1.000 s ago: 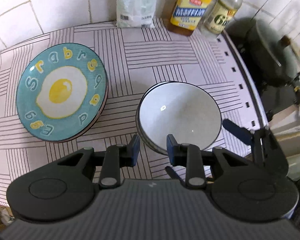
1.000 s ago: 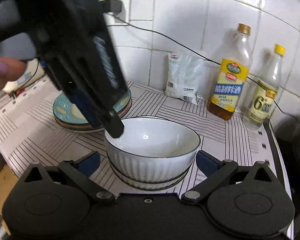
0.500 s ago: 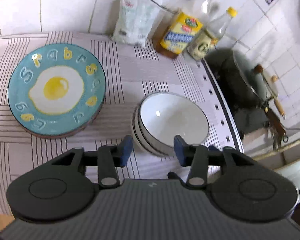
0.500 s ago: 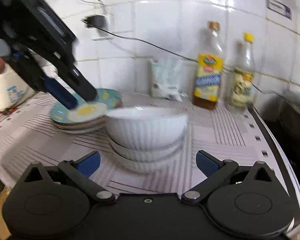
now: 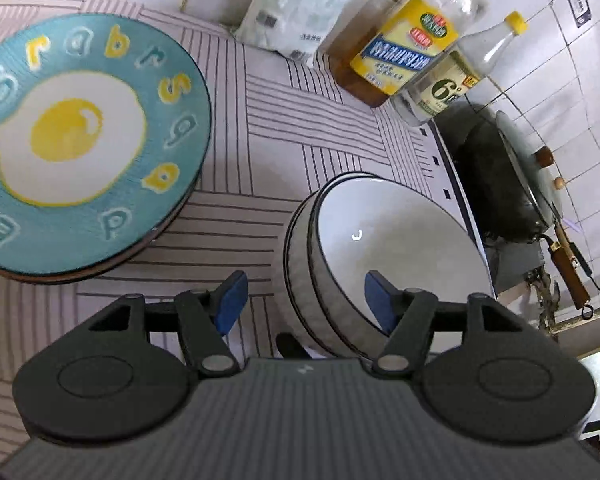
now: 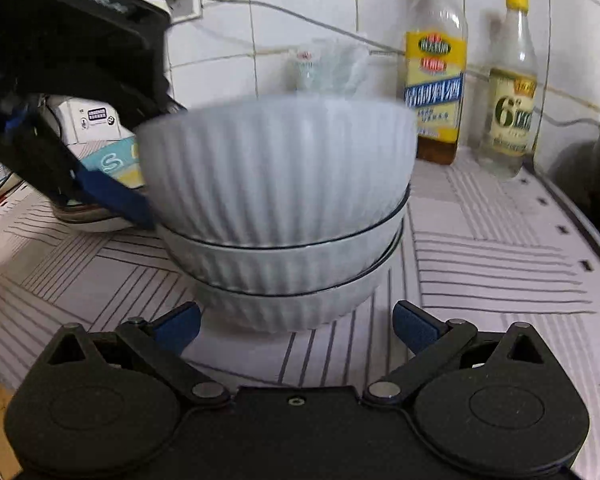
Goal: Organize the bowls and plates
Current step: 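Grasp the rim of the stacked bowls with the left tool and lift, then carry the bowl stack onto the teal egg plate and release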
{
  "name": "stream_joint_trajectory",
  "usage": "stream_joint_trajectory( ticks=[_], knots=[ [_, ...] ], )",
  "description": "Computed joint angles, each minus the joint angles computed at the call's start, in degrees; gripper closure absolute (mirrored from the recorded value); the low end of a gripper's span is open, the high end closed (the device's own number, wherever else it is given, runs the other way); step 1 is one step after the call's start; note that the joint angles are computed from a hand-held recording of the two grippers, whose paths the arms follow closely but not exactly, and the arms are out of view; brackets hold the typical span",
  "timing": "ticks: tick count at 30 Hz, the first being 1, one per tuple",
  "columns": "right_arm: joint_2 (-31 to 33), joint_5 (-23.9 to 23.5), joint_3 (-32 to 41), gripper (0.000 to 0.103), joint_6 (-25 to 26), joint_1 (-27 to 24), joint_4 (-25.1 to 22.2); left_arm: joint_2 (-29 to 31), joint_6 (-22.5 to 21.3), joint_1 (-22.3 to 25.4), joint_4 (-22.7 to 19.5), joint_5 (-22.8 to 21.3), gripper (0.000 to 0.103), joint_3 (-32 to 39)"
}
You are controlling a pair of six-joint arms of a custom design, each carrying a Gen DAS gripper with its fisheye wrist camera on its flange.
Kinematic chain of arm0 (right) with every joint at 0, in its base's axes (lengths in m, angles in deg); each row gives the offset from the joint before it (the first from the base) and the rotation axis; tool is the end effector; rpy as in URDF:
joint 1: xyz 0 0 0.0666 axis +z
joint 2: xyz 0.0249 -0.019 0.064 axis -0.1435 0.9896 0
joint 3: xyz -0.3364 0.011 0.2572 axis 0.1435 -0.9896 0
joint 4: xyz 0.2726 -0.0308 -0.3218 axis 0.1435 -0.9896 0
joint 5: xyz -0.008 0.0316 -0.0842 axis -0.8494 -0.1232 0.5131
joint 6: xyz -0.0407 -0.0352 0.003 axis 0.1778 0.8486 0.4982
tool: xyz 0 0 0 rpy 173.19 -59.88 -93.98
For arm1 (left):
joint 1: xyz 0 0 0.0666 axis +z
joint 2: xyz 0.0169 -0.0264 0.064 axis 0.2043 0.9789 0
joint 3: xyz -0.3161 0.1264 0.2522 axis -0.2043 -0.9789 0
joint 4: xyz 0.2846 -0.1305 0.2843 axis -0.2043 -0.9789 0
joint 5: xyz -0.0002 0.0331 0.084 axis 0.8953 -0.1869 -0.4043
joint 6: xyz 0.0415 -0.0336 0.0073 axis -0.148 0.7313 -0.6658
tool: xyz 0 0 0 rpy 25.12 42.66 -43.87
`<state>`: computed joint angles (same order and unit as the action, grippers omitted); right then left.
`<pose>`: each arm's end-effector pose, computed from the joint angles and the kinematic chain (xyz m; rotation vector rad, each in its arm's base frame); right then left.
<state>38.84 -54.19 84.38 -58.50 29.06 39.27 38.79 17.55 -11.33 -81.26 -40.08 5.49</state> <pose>0.3417 0.2597 0.4381 -0.6928 2.1135 0.3641 0.3691 -0.1603 0.5252 -0.5595 2.4563 -0.6263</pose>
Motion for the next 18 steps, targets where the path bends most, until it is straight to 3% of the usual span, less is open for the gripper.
stream_joint_trajectory(
  ticks=[7, 10, 12, 18],
  knots=[
    [1.7, -3.5, 0.4, 0.000, 2.2, -0.7, 3.8, 0.3, 1.1, 0.9, 5.0, 2.5, 0.047, -1.8],
    [2.3, -5.2, 1.2, 0.000, 1.8, -1.0, 3.6, 1.7, 1.1, 1.4, 2.8, 4.3, 0.049, -0.7],
    [2.5, -5.3, 1.3, 0.000, 2.1, -1.1, 3.6, 1.2, 2.1, 1.6, 3.9, 4.4, 0.056, -1.3],
    [2.0, -5.2, 0.3, 0.000, 1.3, -1.0, 4.9, 1.1, 0.8, 1.3, 4.0, 3.8, 0.057, -1.6]
  ],
)
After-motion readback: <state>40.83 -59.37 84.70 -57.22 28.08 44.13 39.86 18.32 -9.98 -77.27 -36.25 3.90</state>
